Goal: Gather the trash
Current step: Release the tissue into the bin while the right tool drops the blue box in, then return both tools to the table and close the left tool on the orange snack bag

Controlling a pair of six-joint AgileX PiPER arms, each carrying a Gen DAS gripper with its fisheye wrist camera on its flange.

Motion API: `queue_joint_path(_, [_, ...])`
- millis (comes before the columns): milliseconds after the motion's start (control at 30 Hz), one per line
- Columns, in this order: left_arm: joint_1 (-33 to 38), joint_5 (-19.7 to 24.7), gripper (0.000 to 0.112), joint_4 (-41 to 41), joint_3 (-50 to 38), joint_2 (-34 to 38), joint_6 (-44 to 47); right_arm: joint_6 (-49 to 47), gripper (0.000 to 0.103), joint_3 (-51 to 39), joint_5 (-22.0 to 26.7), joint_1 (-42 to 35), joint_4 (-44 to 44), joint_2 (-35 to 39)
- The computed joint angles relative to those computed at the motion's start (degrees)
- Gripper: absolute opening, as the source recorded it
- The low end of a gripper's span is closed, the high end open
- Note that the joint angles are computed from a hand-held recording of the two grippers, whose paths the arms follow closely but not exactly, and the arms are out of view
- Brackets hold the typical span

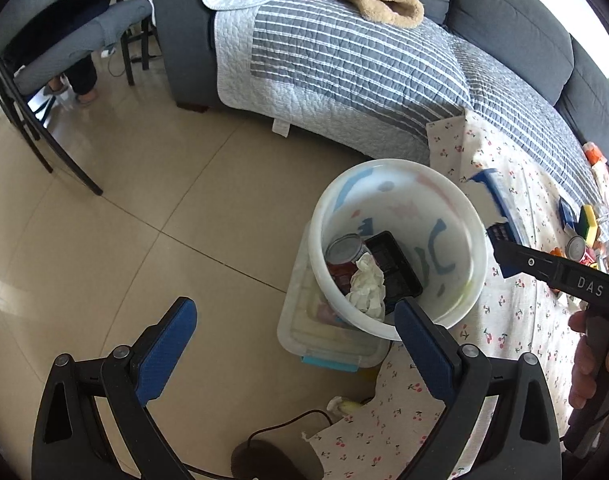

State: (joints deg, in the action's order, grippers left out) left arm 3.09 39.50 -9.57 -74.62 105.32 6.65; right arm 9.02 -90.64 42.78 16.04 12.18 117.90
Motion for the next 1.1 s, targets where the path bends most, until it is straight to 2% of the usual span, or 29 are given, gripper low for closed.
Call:
queue_joint_path(133, [-1.11, 0.13, 0.1, 0.05, -0.22, -0.1, -0.4, -2.66, 0.069, -0.96, -0.26, -0.45, 3.09, 0.85])
queue_joint_path(233, [-2.38, 0.08, 0.1, 0.52, -0.12, -0.38, -1.17, -4.1, 0.076, -0.51, 0.01, -1.36, 5.67, 0.02])
queue_joint_path(567, [-8.9, -0.27, 0.1, 6.04, 0.14, -1.09, -7.12, -2.69, 0.08, 11.86, -2.22, -4.98, -0.79, -12.22])
queue_joint_path(867, [-17.92, -1.05, 0.1, 12.06, 0.17, -1.84, -14.06, -6.87, 0.09, 25.49, -2.69, -15.18, -4.36, -25.17])
queue_joint_path(1033, [-24.36, -0.72, 0.1, 13.76, -2.42, 0.36, -15.81, -10.22, 0.095, 31.59, -4.27, -23.18, -4.82, -30.23])
queue_joint_path(1100, [-26.61, 0.66, 0.1, 12.37, -4.67, 2.07, -14.64, -12.26, 0.097, 33.41, -5.33, -26.56, -3.96, -31.1])
